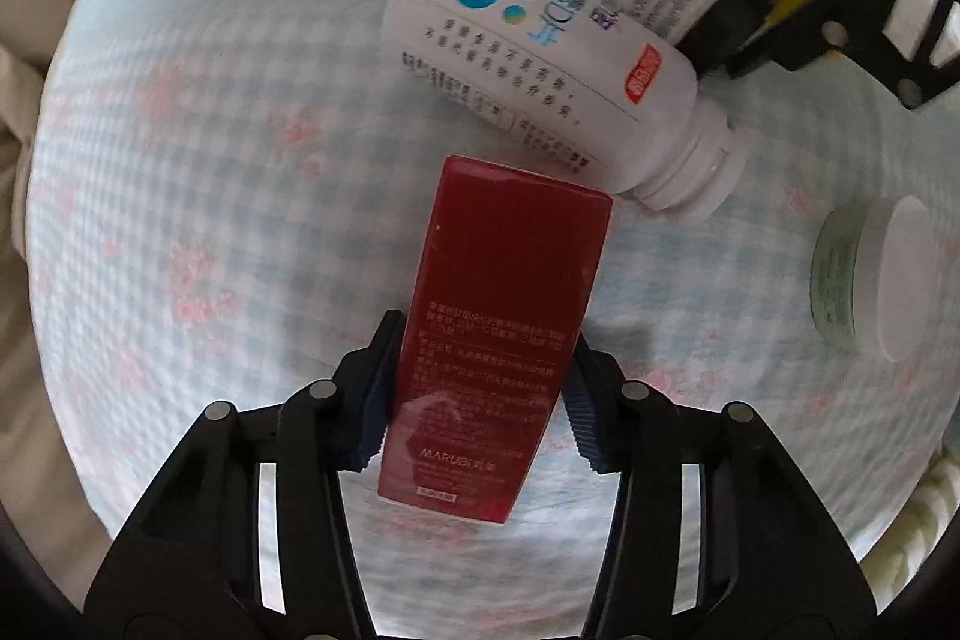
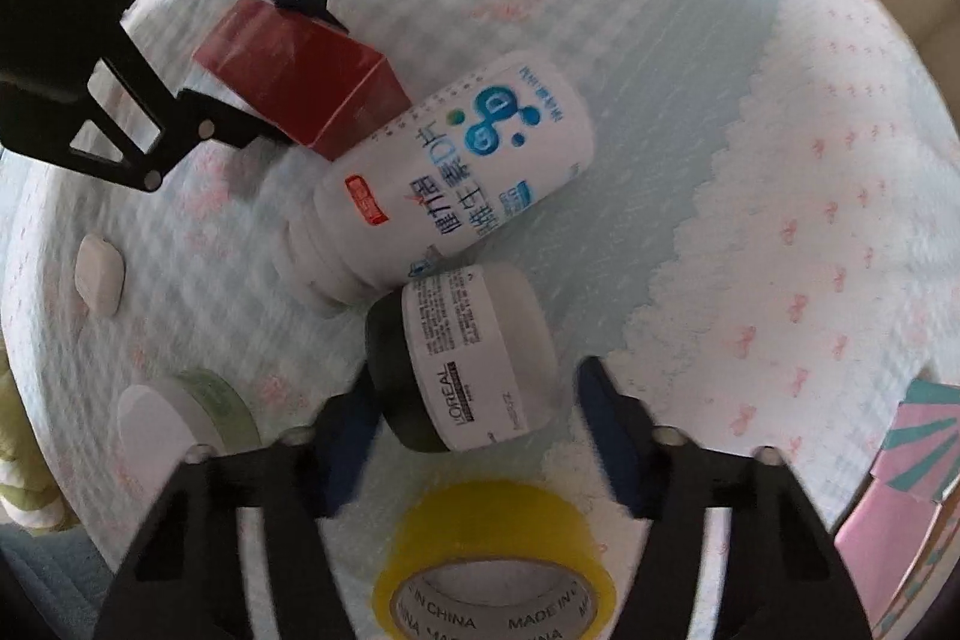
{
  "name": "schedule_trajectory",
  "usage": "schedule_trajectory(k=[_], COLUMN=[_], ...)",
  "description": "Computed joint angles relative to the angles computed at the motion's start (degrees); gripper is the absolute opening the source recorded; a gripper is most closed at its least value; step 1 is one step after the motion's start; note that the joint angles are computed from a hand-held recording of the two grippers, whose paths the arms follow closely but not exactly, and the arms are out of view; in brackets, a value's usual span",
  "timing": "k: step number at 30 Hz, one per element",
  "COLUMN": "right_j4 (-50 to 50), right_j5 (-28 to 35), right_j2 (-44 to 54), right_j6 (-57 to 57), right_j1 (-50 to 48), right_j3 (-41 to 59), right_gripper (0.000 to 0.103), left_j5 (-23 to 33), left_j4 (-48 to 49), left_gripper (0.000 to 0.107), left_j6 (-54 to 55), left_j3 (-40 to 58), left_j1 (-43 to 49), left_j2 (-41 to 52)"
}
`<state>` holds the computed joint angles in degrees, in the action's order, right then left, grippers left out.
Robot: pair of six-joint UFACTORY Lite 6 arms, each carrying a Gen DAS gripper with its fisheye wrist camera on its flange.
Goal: Organize rigid objects
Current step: 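Grasp the red box with the left tool while the right tool grasps the black-capped jar, then carry the red box and black-capped jar into the cardboard box and release both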
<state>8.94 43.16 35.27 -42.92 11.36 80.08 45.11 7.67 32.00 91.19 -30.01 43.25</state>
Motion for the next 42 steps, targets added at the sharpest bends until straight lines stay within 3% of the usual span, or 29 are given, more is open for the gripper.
schedule_trajectory(k=[13, 22, 29, 34, 39, 42], right_j4=[-2.6, -2.0, -0.5, 1.1, 2.2, 3.5], right_j5=[-3.4, 2.1, 7.9, 15.3, 23.6, 29.2], right_j2=[-2.9, -7.5, -12.6, -17.2, -18.3, -18.1], right_j6=[4.3, 6.0, 9.0, 13.1, 15.0, 17.3], right_j1=[2.6, 3.0, 2.7, 1.9, -1.4, -3.9], right_j3=[-4.5, -4.6, -4.3, 0.4, 11.1, 19.4], right_gripper=[0.05, 0.047, 0.046, 0.046, 0.046, 0.046], left_j5=[2.4, 4.7, 8.4, 14.7, 22.3, 28.4], left_j4=[1.0, -1.4, -5.0, -9.7, -10.1, -10.0], left_gripper=[0.042, 0.041, 0.041, 0.041, 0.041, 0.041], left_j6=[-1.8, -3.6, -5.1, -3.0, -10.2, -14.2], left_j3=[2.3, 0.4, 2.0, 7.4, 16.1, 28.6], left_j1=[0.2, 1.8, 5.0, 10.3, 5.7, 3.8], left_j2=[-0.1, -5.0, -9.4, -12.8, -15.0, -11.5])
